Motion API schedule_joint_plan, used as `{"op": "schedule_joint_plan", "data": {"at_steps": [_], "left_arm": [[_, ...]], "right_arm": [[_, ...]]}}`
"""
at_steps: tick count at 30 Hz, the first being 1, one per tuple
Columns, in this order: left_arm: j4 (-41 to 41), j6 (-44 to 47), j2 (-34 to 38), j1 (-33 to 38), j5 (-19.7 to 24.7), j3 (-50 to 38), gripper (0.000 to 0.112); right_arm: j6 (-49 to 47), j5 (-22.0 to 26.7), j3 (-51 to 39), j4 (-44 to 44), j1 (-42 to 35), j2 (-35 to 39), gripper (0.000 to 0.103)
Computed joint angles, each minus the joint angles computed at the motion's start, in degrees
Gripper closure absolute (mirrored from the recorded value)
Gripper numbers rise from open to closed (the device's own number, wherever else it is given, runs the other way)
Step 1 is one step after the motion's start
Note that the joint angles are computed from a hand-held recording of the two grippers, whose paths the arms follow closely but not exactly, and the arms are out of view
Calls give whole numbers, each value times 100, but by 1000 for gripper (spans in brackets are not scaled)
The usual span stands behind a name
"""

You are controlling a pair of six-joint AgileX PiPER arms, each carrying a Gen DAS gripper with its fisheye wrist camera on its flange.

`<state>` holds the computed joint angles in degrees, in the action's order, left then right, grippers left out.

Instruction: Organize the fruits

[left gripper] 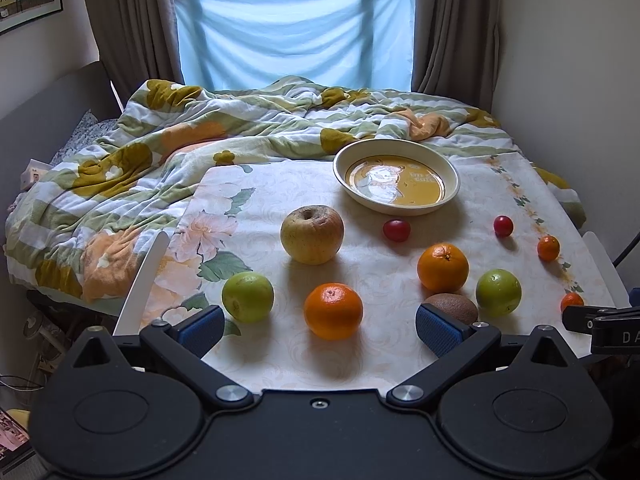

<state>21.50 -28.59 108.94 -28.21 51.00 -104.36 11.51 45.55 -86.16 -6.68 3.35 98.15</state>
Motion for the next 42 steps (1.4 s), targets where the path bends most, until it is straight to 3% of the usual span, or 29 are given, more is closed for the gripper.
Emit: {"op": "schedule_joint_plan", "data": {"at_steps": [9,12,15,18,23,28,39,42], "left_arm": [[211,-510,123,-17,468,-313,9],[537,-774,142,2,356,-123,9],[660,-816,230,129,237,-21,9],[679,-664,215,338,-100,215,9],[593,6,347,725,-675,460,9],[-48,1119,630,1155,-1098,402,9],[-1944,3445,1361,1787,-1053,-301,11],[-2204,3829,1579,1802,-936,-588,18]], "right_arm": [[-563,409,-535,498,-89,234,0],[-908,520,-780,703,-112,420,0],[-1414,292,-718,1004,-162,525,0],[-1329,103,-654,1007,-57,665,0],[-646,-161,-549,863,225,817,0],[693,-587,-301,-231,782,916,0],[2864,-566,-615,-1326,1372,1581,0],[3221,-515,-766,-1544,1470,1753,0]]}}
